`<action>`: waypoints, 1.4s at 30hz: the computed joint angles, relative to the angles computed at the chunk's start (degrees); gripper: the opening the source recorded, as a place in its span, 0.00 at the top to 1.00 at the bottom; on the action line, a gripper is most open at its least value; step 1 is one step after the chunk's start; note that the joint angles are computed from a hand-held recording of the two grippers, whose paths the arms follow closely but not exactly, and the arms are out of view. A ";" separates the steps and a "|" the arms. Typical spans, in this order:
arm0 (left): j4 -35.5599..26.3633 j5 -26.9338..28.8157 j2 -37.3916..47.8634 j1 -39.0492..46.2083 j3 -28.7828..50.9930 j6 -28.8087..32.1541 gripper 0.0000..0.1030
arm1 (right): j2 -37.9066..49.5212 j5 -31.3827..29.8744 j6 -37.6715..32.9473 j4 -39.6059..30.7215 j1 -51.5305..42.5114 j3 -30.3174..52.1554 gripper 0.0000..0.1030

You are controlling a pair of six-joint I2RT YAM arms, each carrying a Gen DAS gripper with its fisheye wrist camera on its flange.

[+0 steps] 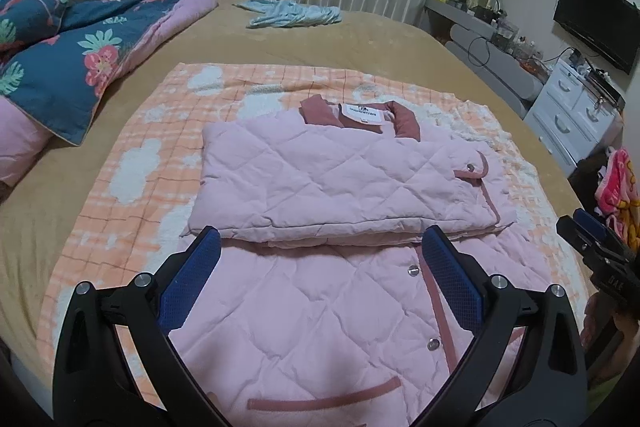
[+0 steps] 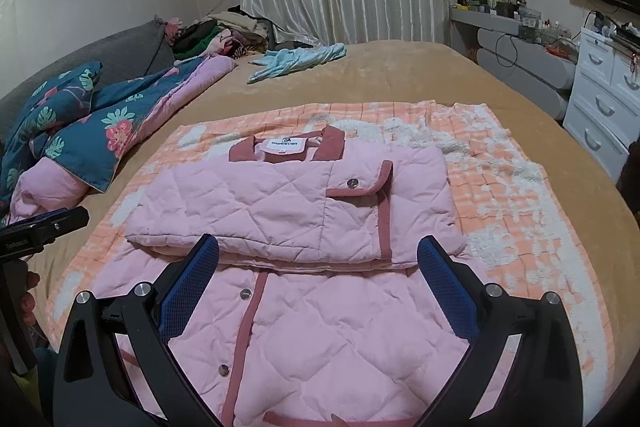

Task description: Fold large clothes

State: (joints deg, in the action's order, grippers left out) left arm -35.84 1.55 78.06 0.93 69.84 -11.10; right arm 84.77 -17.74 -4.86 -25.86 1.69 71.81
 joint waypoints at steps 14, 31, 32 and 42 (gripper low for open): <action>-1.96 -1.23 -8.01 -0.60 -3.57 0.41 0.09 | -8.96 -2.55 -1.62 -3.88 -3.42 -2.05 0.04; -3.25 -2.17 -17.25 0.43 -11.33 2.69 0.09 | -17.37 -4.33 -5.24 -7.57 -7.44 -8.04 0.04; -3.27 -2.10 -17.76 0.55 -11.93 2.87 0.09 | -17.91 -4.09 -5.37 -7.68 -7.58 -8.54 0.04; -3.15 -0.80 -22.56 2.83 -18.13 4.19 0.09 | -20.98 -4.58 -7.33 -9.46 -9.95 -11.93 0.04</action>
